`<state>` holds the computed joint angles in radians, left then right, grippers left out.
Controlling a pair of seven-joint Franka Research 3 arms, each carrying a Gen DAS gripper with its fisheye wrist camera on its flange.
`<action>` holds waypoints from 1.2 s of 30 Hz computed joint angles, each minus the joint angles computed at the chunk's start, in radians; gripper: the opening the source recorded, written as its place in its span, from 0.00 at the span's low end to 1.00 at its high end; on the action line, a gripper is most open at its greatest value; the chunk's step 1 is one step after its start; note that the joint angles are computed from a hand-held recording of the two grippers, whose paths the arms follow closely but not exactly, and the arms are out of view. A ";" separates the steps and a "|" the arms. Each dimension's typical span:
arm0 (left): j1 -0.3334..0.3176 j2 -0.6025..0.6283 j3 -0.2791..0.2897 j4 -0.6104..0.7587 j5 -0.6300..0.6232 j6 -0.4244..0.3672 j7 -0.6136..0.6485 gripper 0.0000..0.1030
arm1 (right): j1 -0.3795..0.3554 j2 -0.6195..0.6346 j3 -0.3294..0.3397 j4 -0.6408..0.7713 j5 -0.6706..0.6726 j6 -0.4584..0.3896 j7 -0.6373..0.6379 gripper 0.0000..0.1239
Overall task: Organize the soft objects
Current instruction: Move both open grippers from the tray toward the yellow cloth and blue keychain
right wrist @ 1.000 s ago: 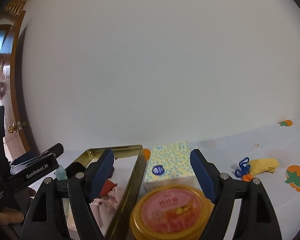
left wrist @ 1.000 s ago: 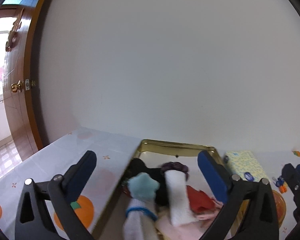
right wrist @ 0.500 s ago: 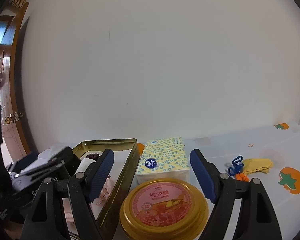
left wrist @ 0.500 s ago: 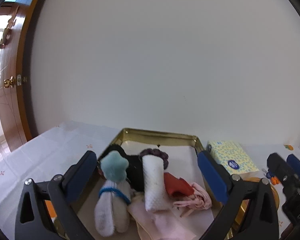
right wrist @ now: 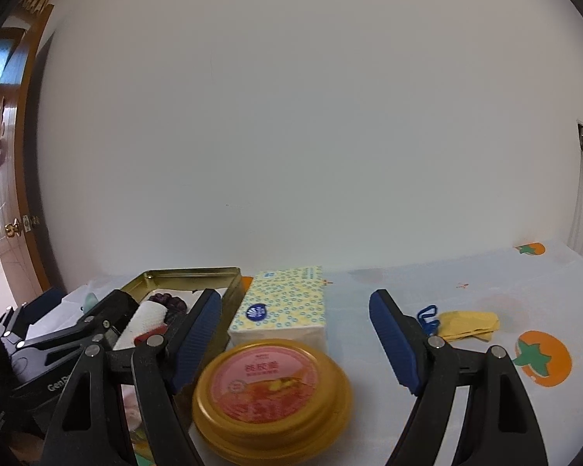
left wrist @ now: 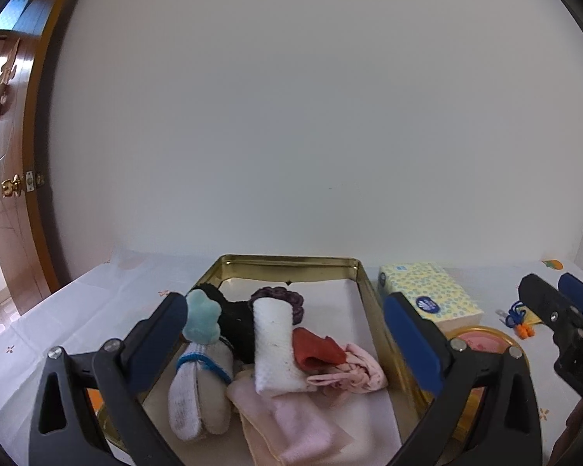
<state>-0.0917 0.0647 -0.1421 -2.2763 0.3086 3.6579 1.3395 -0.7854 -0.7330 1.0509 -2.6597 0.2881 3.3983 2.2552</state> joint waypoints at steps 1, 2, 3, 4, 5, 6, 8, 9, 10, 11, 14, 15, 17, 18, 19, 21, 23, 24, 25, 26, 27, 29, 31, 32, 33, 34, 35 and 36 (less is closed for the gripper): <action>-0.004 -0.011 -0.001 -0.012 -0.010 0.000 0.007 1.00 | 0.008 -0.003 -0.010 -0.008 -0.001 0.000 -0.002 0.65; -0.005 -0.015 -0.002 -0.018 -0.013 0.002 0.010 1.00 | 0.013 -0.005 -0.016 -0.014 0.000 0.001 -0.004 0.65; -0.003 -0.015 -0.003 -0.019 -0.006 0.004 0.004 1.00 | 0.020 -0.007 -0.025 -0.023 0.000 0.004 -0.007 0.65; -0.001 -0.017 -0.003 -0.019 0.003 0.002 -0.005 1.00 | 0.022 -0.010 -0.028 -0.027 0.000 0.003 -0.010 0.65; 0.004 -0.020 -0.003 -0.022 0.028 0.004 -0.029 1.00 | 0.026 -0.013 -0.036 -0.033 -0.002 0.002 -0.017 0.65; 0.006 -0.023 -0.004 -0.024 0.040 0.003 -0.041 1.00 | 0.029 -0.024 -0.042 -0.042 -0.005 -0.004 -0.027 0.65; 0.005 -0.029 -0.005 -0.032 0.042 0.004 -0.044 1.00 | 0.033 -0.044 -0.054 -0.059 -0.008 -0.016 -0.035 0.65; 0.005 -0.034 -0.005 -0.037 0.046 0.005 -0.048 1.00 | 0.042 -0.054 -0.066 -0.070 -0.009 -0.023 -0.037 0.65; 0.005 -0.040 -0.006 -0.044 0.049 0.006 -0.051 1.00 | 0.052 -0.059 -0.080 -0.083 -0.011 -0.022 -0.038 0.65; 0.004 -0.044 -0.007 -0.049 0.053 0.006 -0.056 1.00 | 0.060 -0.059 -0.094 -0.095 -0.013 -0.017 -0.041 0.65; 0.001 -0.060 -0.011 -0.067 0.074 0.012 -0.073 1.00 | 0.084 -0.082 -0.136 -0.133 -0.012 -0.030 -0.051 0.65; -0.002 -0.066 -0.014 -0.073 0.075 0.014 -0.072 1.00 | 0.086 -0.091 -0.146 -0.145 -0.012 -0.035 -0.053 0.65; -0.007 -0.074 -0.018 -0.085 0.083 0.021 -0.072 1.00 | 0.092 -0.112 -0.170 -0.169 -0.016 -0.052 -0.055 0.65; -0.011 -0.079 -0.021 -0.091 0.078 0.024 -0.065 1.00 | 0.094 -0.122 -0.185 -0.183 -0.020 -0.059 -0.056 0.65; -0.015 -0.083 -0.024 -0.096 0.074 0.025 -0.062 1.00 | 0.097 -0.131 -0.195 -0.194 -0.023 -0.065 -0.054 0.65; -0.022 -0.089 -0.027 -0.100 0.097 0.026 -0.084 1.00 | 0.100 -0.144 -0.223 -0.217 -0.032 -0.074 -0.051 0.65; -0.030 -0.093 -0.032 -0.104 0.100 0.022 -0.087 1.00 | 0.101 -0.155 -0.244 -0.233 -0.041 -0.083 -0.048 0.65; -0.035 -0.096 -0.035 -0.105 0.102 0.021 -0.087 1.00 | 0.101 -0.162 -0.255 -0.242 -0.046 -0.090 -0.047 0.65; -0.039 -0.097 -0.037 -0.106 0.105 0.021 -0.087 1.00 | 0.098 -0.168 -0.264 -0.249 -0.052 -0.098 -0.046 0.65; -0.043 -0.099 -0.040 -0.109 0.105 0.023 -0.084 1.00 | 0.092 -0.171 -0.269 -0.253 -0.059 -0.103 -0.044 0.65; -0.048 -0.101 -0.044 -0.111 0.101 0.024 -0.079 1.00 | 0.087 -0.179 -0.279 -0.261 -0.066 -0.112 -0.043 0.65; -0.058 -0.102 -0.049 -0.109 0.107 0.018 -0.082 1.00 | 0.086 -0.185 -0.301 -0.270 -0.083 -0.127 -0.040 0.65; -0.069 -0.108 -0.054 -0.111 0.115 0.008 -0.087 1.00 | 0.076 -0.178 -0.323 -0.273 -0.100 -0.145 -0.036 0.65; -0.074 -0.106 -0.057 -0.109 0.115 0.005 -0.087 1.00 | 0.077 -0.174 -0.339 -0.277 -0.107 -0.151 -0.033 0.65; -0.079 -0.105 -0.060 -0.107 0.118 0.004 -0.092 1.00 | 0.080 -0.163 -0.357 -0.280 -0.113 -0.151 -0.031 0.65; -0.085 -0.104 -0.062 -0.105 0.119 0.001 -0.097 1.00 | 0.088 -0.147 -0.382 -0.282 -0.119 -0.148 -0.035 0.65; -0.091 -0.102 -0.067 -0.100 0.119 -0.008 -0.100 1.00 | 0.100 -0.128 -0.411 -0.282 -0.127 -0.148 -0.045 0.65; -0.099 -0.101 -0.070 -0.095 0.128 -0.017 -0.105 1.00 | 0.111 -0.106 -0.439 -0.278 -0.134 -0.149 -0.059 0.65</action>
